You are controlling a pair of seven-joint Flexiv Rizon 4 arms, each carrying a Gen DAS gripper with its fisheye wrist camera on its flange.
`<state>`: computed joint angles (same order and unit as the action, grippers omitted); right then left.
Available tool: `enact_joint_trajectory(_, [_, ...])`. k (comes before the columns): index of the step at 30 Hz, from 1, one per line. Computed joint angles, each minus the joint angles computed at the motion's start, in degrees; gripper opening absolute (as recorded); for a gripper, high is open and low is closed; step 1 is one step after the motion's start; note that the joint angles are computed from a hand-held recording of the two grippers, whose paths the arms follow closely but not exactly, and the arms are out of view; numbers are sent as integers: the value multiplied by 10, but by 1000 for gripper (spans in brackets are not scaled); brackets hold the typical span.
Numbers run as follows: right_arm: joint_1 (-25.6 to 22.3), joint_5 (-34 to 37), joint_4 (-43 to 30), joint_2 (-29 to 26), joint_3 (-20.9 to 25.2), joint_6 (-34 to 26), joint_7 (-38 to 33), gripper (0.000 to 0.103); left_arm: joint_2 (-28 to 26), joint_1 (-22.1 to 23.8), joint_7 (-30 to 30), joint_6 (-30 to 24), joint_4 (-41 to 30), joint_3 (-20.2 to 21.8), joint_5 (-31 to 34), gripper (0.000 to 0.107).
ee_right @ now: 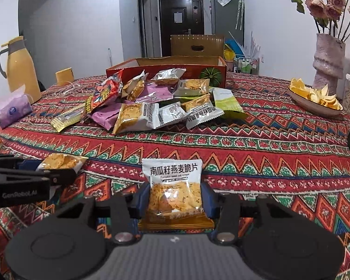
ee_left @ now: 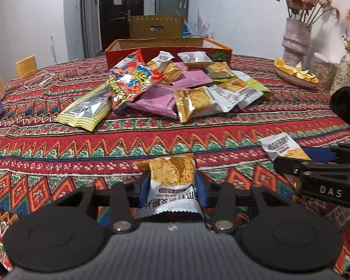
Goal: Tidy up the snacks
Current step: 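Carry the crisp packets in both tools over the open cardboard box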
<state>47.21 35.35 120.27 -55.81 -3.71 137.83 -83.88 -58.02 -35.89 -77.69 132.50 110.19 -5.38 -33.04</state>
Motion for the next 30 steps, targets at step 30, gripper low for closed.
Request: enact_joint_trajectory(30, [-301, -375, -162, 121, 38, -133, 68, 45, -3, 145, -34, -128, -309, 4, 120, 41])
